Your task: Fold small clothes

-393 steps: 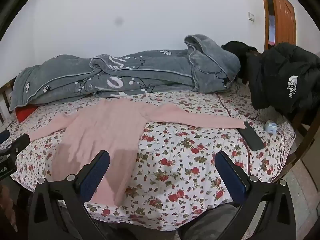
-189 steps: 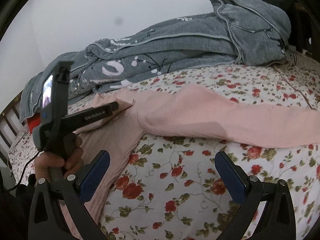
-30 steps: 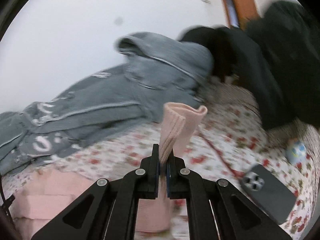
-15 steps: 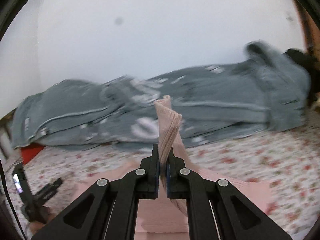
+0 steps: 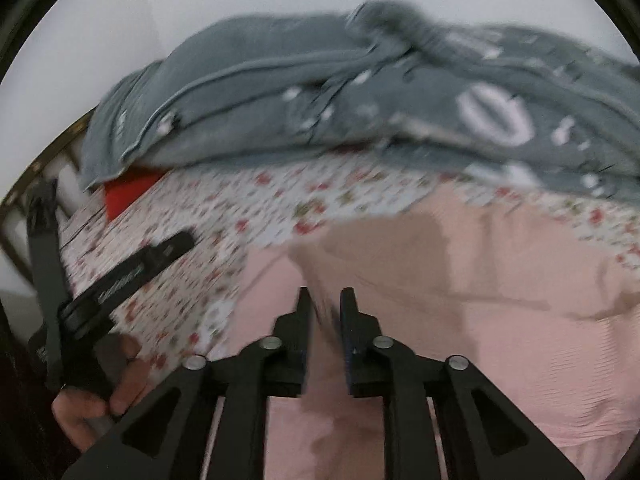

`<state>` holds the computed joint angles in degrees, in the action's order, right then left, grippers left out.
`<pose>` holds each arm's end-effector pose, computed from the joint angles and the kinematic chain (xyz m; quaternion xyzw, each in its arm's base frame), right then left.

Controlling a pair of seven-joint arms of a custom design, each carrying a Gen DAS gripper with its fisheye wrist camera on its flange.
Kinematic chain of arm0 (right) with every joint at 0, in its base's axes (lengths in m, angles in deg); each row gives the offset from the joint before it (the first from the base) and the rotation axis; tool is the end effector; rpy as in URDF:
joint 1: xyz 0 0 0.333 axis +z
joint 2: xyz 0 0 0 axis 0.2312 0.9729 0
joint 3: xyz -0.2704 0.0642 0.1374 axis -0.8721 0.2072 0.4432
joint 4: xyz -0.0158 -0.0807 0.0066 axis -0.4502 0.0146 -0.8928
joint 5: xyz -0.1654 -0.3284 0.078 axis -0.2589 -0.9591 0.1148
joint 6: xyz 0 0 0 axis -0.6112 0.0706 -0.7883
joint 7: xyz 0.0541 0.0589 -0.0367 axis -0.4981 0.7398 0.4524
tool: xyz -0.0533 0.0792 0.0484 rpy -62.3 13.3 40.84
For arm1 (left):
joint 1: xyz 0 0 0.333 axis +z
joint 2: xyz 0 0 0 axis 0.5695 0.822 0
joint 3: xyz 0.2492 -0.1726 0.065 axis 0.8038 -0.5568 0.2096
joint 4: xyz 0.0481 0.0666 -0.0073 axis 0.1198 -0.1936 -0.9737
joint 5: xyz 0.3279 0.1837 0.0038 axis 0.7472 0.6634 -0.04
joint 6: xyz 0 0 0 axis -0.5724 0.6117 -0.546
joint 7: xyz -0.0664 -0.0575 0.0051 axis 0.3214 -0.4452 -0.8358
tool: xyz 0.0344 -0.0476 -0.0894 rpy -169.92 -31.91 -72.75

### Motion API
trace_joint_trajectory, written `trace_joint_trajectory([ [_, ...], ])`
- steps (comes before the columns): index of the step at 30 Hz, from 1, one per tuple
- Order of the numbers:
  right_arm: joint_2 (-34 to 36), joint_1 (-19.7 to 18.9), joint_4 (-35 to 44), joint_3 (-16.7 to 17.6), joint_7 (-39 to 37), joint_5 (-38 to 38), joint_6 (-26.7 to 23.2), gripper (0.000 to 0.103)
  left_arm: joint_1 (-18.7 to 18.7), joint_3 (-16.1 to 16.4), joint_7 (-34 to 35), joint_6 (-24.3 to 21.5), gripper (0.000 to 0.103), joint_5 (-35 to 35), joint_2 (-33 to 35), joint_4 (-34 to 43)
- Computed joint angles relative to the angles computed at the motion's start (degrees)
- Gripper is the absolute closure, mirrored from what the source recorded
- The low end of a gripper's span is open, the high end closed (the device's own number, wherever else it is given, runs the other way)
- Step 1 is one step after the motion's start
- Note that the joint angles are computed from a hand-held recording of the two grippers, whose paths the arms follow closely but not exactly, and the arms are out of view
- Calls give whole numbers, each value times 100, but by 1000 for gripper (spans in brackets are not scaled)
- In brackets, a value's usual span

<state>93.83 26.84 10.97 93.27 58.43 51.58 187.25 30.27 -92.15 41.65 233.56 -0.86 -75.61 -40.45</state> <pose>0.6787 0.2633 0.4959 -0.8500 0.3521 0.0221 0.3912 0.5614 -0.1264 0.4630 -0.8481 0.2741 -0.3060 0.3345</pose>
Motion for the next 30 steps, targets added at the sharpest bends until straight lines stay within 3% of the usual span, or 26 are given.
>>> trace_joint_trajectory([
  [1,8,-105,40,49,-65,100,-228,76,-3,-2,7,4,22,-10,15,12],
  [4,-273,-381,-305,91,-436,547,-238,67,15,17,122,224,22,-56,74,38],
  [7,-557,-608,-605,-15,-836,837,-158,65,77,81,123,909,22,136,140,34],
  [11,-932,-878,-1138,-272,-1424,1065,428,65,116,160,90,2013,22,669,369,240],
  [13,-1012,-989,-1355,-404,-1667,1124,878,64,75,153,452,2370,23,668,549,420],
  [15,-1096,-1149,-1610,-513,-1909,1206,1261,63,-38,102,1156,2301,23,347,747,607],
  [19,-1013,-1523,-1726,-676,-2077,1278,1309,62,-220,-46,2789,1814,23,-922,1125,932],
  [24,-819,-1885,-1752,-627,-2345,1594,1231,62,-352,42,3495,1672,32,-1656,1249,959],
  [27,-624,-2091,-1511,-560,-2385,1801,767,62,-375,98,3744,1761,34,-1933,1303,950],
  [30,-421,-2182,-1214,-561,-2081,1797,337,62,-449,196,3736,1871,44,-1891,1294,916],
])
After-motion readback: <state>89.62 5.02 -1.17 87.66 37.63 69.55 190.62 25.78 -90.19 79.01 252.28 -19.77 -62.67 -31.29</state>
